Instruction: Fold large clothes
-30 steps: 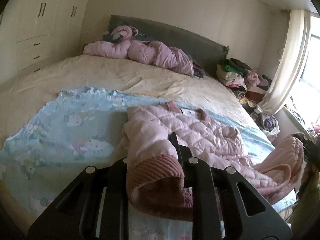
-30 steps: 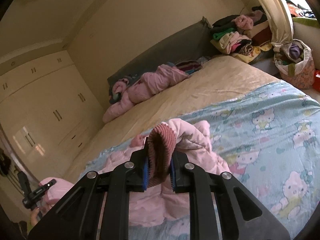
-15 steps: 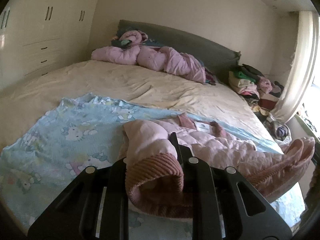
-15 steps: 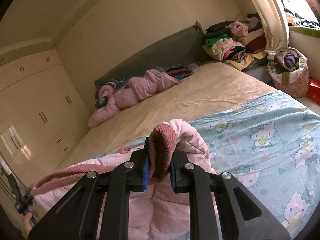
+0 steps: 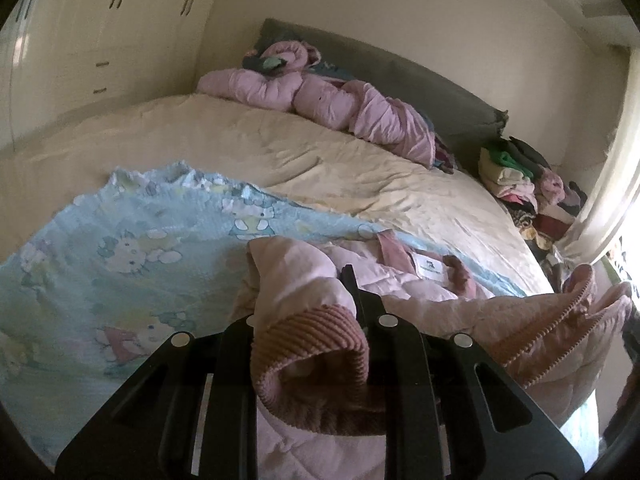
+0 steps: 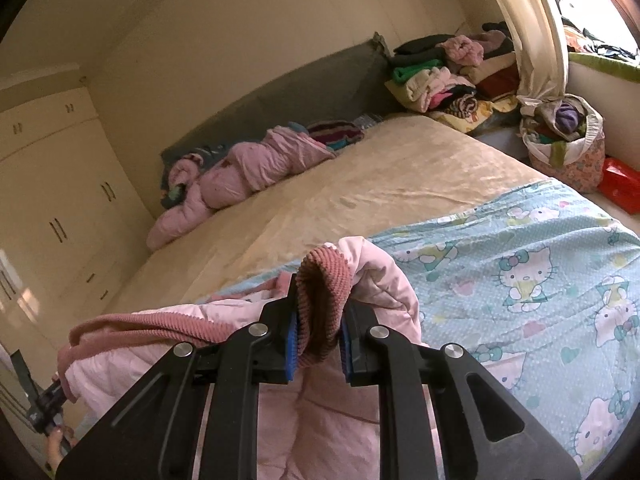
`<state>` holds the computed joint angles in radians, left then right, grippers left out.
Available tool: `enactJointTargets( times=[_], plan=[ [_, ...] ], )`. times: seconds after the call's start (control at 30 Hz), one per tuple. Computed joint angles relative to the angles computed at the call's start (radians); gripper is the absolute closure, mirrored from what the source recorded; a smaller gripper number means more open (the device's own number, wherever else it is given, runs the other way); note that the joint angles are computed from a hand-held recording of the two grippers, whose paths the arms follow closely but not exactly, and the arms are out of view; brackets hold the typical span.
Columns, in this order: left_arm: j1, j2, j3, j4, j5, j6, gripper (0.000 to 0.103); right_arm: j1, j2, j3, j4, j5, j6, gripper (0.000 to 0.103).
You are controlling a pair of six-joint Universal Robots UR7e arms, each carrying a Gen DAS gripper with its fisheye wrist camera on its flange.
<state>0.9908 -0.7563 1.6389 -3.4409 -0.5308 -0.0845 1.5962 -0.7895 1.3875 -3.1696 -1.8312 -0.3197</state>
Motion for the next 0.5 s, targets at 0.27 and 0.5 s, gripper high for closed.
enactJointTargets(
  times=[0.27,0.5],
  plan=[
    [0.046,0.049,-0.052,-0.017,-0.036,0.031,0.089,0.008,0.105,-0.154,0.086,-0.097,-0.017,0.087],
    [0.070,0.088,-0.087,-0.035,-0.048,0.117,0.089,-0.002,0.169,-0.265,0.198,-0.117,0.039,0.080]
  ],
)
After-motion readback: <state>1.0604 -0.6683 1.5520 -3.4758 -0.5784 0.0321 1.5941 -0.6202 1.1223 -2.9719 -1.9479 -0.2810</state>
